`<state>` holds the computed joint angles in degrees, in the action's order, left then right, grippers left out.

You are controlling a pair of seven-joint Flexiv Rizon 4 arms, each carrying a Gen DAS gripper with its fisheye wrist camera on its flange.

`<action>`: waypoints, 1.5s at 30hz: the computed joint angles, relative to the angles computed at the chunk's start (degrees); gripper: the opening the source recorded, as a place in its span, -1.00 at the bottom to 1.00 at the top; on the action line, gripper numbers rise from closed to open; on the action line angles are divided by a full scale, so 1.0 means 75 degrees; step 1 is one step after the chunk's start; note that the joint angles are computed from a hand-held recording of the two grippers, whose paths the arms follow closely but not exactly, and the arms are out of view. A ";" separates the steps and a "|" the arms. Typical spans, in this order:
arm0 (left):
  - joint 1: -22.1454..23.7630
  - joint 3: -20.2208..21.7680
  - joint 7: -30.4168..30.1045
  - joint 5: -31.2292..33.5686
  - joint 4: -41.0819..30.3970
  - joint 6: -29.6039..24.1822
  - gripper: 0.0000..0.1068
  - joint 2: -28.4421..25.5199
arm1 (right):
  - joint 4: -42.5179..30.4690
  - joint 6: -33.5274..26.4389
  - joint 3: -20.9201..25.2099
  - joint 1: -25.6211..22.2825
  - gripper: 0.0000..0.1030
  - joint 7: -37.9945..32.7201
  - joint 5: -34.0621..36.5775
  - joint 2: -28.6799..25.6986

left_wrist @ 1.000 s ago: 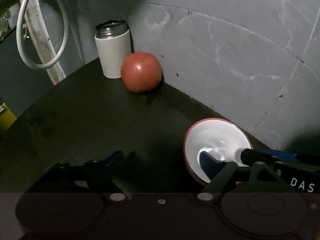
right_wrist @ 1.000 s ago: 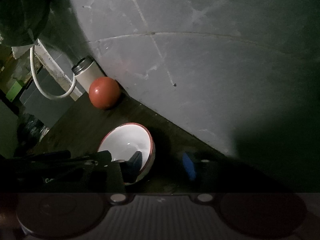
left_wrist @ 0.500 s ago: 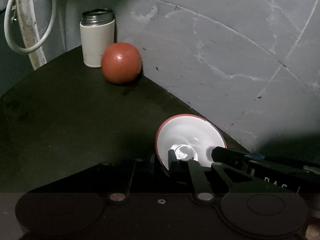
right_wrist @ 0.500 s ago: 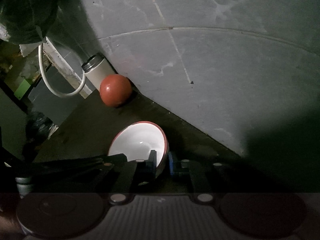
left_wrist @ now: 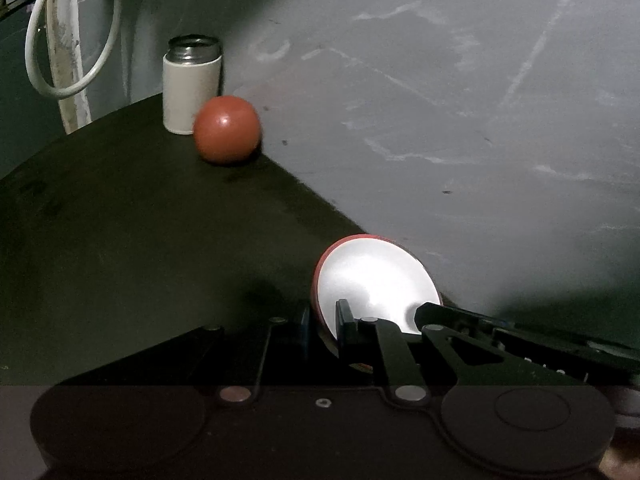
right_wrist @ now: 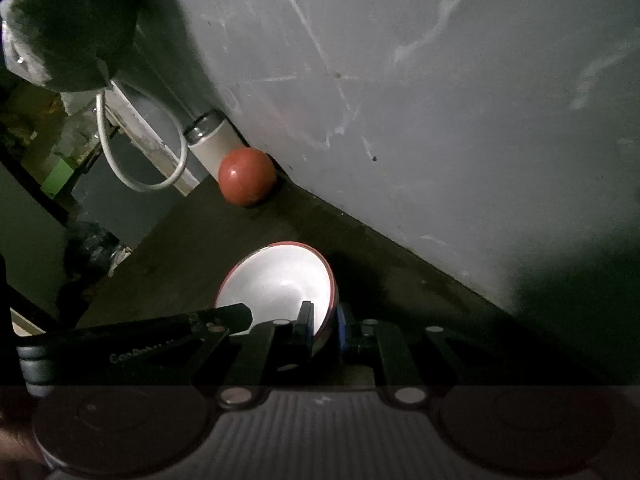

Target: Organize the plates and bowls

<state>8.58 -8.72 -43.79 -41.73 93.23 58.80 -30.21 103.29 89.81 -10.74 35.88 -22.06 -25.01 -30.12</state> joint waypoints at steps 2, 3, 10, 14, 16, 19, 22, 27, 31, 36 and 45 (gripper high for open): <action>0.0041 -0.0105 0.0187 -0.0225 0.0333 0.0062 -0.75 0.0279 | 0.0334 0.0154 -0.0337 0.0281 -0.74 0.0140 -0.0081 0.0245; 0.0043 -0.0132 0.0272 -0.0344 0.0471 0.0068 -0.75 0.0396 | 0.0532 0.0230 -0.0536 0.0452 -0.74 0.0210 -0.0139 0.0398; -0.0186 -0.0007 0.0971 -0.1192 0.1519 0.0057 -0.75 0.1329 | 0.1774 0.0487 -0.1868 0.1641 -0.74 0.0802 -0.0780 0.1399; -0.0407 0.0214 0.1348 -0.1591 0.2049 -0.0070 -0.75 0.1819 | 0.2540 0.0590 -0.3062 0.2647 -0.74 0.1514 -0.1774 0.2036; -0.0523 0.0339 0.1485 -0.1709 0.2251 -0.0158 -0.75 0.2016 | 0.2918 0.0643 -0.3728 0.3181 -0.74 0.1984 -0.2417 0.2364; -0.0679 0.0517 0.1631 -0.1808 0.2517 -0.0287 -0.75 0.2274 | 0.3414 0.0736 -0.4910 0.4023 -0.74 0.3022 -0.3849 0.2840; -0.0799 0.0669 0.1736 -0.1852 0.2757 -0.0443 -0.75 0.2507 | 0.3682 0.0733 -0.5423 0.4218 -0.73 0.4316 -0.5520 0.3285; -0.0962 0.0894 0.1766 -0.1820 0.3169 -0.0668 -0.75 0.2868 | 0.4021 0.0407 -0.4900 0.3722 -0.72 0.5289 -0.6700 0.3902; -0.1019 0.1053 0.1667 -0.1689 0.3424 -0.0936 -0.75 0.3059 | 0.4355 0.0134 -0.4383 0.3437 -0.72 0.5302 -0.6685 0.4272; -0.1049 0.1159 0.1588 -0.1432 0.3611 -0.1118 -0.75 0.3153 | 0.4700 -0.0071 -0.3847 0.3203 -0.72 0.5049 -0.6179 0.4481; -0.1038 0.1237 0.1482 -0.1124 0.3747 -0.1277 -0.74 0.3220 | 0.4930 -0.0285 -0.2930 0.2657 -0.72 0.4759 -0.5554 0.4606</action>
